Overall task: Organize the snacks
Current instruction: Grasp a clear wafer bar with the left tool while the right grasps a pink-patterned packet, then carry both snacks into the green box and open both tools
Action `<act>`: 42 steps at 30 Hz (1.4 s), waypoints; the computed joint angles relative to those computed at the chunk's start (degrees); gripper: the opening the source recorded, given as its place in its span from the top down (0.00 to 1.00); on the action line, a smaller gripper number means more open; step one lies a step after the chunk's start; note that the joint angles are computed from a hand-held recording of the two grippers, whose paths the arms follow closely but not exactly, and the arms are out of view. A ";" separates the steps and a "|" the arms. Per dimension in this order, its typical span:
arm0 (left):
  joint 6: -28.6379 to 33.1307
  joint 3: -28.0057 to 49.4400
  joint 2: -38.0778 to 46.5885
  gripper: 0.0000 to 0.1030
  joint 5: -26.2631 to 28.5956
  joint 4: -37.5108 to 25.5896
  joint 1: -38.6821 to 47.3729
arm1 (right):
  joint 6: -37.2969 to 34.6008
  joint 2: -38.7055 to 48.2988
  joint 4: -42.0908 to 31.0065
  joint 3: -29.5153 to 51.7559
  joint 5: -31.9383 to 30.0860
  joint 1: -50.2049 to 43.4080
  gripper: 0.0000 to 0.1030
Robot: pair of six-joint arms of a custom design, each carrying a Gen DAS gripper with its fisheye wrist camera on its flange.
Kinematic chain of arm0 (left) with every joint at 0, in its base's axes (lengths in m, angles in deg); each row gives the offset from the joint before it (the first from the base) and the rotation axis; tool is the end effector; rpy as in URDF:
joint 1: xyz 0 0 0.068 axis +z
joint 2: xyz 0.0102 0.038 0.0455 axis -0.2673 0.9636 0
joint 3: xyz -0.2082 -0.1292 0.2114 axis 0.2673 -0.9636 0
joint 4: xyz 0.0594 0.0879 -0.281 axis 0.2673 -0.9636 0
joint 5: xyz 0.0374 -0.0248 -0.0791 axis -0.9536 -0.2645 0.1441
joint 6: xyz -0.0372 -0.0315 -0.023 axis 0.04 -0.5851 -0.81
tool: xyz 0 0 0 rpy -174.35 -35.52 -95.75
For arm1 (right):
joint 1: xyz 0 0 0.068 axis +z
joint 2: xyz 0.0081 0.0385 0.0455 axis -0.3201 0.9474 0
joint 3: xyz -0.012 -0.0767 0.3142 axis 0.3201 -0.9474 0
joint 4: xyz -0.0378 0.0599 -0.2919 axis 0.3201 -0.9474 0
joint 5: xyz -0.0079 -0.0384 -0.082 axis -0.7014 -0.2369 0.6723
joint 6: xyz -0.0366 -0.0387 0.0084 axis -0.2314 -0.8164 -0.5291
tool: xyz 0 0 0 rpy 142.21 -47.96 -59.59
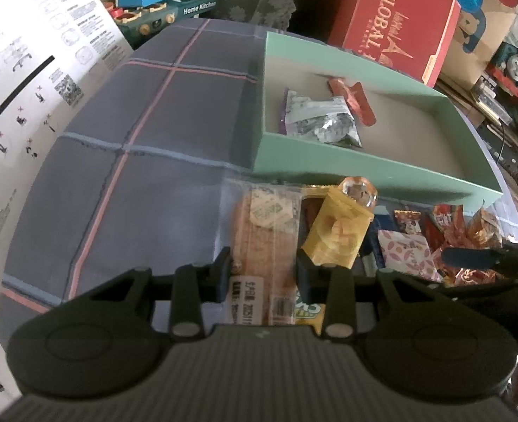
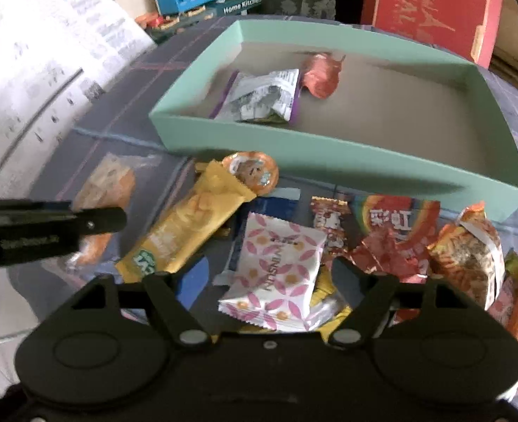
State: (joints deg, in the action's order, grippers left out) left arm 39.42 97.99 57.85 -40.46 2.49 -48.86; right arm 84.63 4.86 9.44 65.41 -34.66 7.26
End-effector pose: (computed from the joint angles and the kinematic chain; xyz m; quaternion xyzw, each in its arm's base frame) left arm 0.3180 -0.2053 0.1720 0.0264 0.9541 -0.1131 0.2761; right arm 0.2793 0.1291 0.1751 -0.0457 0.9665 0.0133 0.2524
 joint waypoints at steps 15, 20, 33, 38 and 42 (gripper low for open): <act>-0.62 -1.51 -0.19 0.65 2.19 1.86 1.71 | -3.04 3.83 -6.19 4.99 -1.60 -0.95 0.45; -1.56 -1.74 -0.16 0.65 2.24 2.46 1.51 | -2.04 4.63 -6.76 5.78 -1.71 0.28 0.41; -0.84 -2.73 -1.50 0.66 2.33 2.68 2.19 | -4.48 2.51 -5.47 4.28 -1.59 3.27 0.52; 2.93 1.45 -1.95 0.78 0.71 1.46 1.24 | -5.08 -3.56 -6.79 3.74 -3.70 -0.71 0.52; 5.10 5.59 -0.56 0.76 -0.78 -2.39 0.69 | -5.63 -5.63 -6.16 4.01 -5.15 -4.56 0.52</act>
State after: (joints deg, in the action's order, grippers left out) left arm 44.52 103.58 57.29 -41.24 0.10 -48.18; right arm 79.00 -0.77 3.28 69.42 -39.82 2.70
